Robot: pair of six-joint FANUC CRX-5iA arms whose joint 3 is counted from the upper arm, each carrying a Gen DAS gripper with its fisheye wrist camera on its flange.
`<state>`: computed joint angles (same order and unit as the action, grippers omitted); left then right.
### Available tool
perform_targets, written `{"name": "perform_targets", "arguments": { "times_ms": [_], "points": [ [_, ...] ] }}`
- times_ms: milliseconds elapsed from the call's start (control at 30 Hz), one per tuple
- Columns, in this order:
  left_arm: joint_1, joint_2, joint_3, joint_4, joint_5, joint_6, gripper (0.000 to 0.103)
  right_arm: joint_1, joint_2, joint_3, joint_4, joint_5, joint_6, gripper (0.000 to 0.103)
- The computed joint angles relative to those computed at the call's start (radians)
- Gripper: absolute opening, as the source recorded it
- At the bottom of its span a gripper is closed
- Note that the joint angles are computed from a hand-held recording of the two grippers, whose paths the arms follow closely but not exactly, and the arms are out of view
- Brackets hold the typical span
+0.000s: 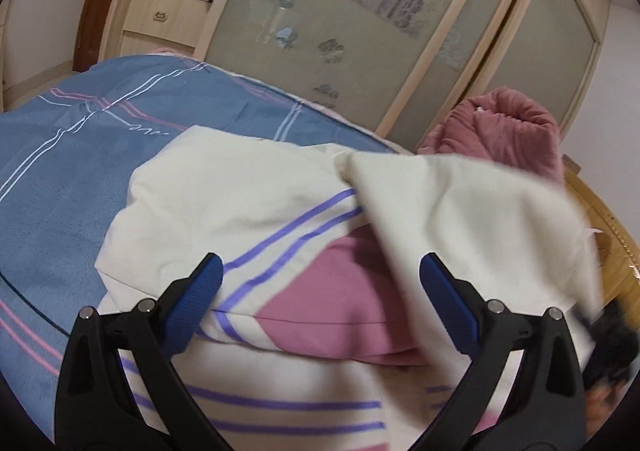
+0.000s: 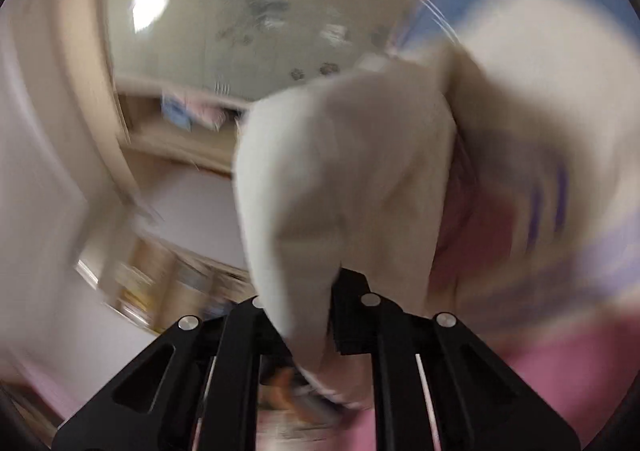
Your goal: Fold large clothes
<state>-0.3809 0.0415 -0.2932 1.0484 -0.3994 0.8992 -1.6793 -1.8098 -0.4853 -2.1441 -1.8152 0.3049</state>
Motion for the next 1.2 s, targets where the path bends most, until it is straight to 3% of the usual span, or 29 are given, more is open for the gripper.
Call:
{"name": "perform_targets", "arguments": {
  "times_ms": [100,167,233,267,300,400,467,500,633,700,800,867,1000,1067,1133,1200],
  "points": [
    [-0.009,-0.014,0.031,-0.088,-0.022,0.065,0.1,0.007,-0.016,0.024,0.031,-0.202,-0.004,0.012],
    [-0.019,-0.005,0.064,-0.154,-0.05,0.106,0.1,0.02,-0.018,0.021,0.056,-0.237,-0.006,0.015],
    [-0.037,0.011,0.101,-0.226,-0.074,0.159,0.1,0.022,0.047,0.092,0.14,-0.298,0.085,0.045],
    [-0.048,0.016,0.109,-0.233,-0.079,0.163,0.1,0.02,0.099,0.175,0.222,-0.33,0.193,0.055],
    [-0.058,0.02,0.11,-0.23,-0.08,0.157,0.1,0.019,0.133,0.232,0.28,-0.338,0.271,0.071],
    [-0.098,0.043,0.136,-0.258,-0.084,0.171,0.1,0.031,0.207,0.354,0.416,-0.289,0.466,0.072],
    [-0.116,0.06,0.161,-0.308,-0.098,0.206,0.1,0.047,0.231,0.389,0.446,-0.201,0.517,0.07],
    [-0.125,0.086,0.214,-0.401,-0.145,0.272,0.1,0.038,0.257,0.412,0.419,-0.176,0.553,0.069],
    [-0.161,0.135,0.305,-0.61,-0.232,0.41,0.1,-0.058,0.346,0.506,0.247,-0.192,0.668,0.063],
    [-0.179,0.141,0.324,-0.708,-0.252,0.466,0.1,-0.134,0.348,0.513,0.105,-0.206,0.677,0.058],
    [-0.181,0.143,0.32,-0.744,-0.272,0.499,0.1,-0.263,0.317,0.452,-0.197,-0.266,0.556,0.055],
    [-0.172,0.148,0.315,-0.738,-0.291,0.518,0.1,-0.338,0.301,0.468,-0.301,-0.335,0.512,0.055],
    [-0.147,0.161,0.294,-0.68,-0.31,0.501,0.1,-0.408,0.252,0.544,-0.111,-0.406,0.575,0.053],
    [-0.147,0.172,0.295,-0.676,-0.316,0.499,0.101,-0.44,0.21,0.46,-0.133,-0.467,0.48,0.036],
    [-0.156,0.184,0.317,-0.716,-0.33,0.519,0.101,-0.456,0.175,0.373,-0.156,-0.51,0.411,0.0],
    [-0.167,0.188,0.329,-0.754,-0.335,0.53,0.101,-0.452,0.149,0.29,-0.178,-0.515,0.396,0.0]
  ]
}}
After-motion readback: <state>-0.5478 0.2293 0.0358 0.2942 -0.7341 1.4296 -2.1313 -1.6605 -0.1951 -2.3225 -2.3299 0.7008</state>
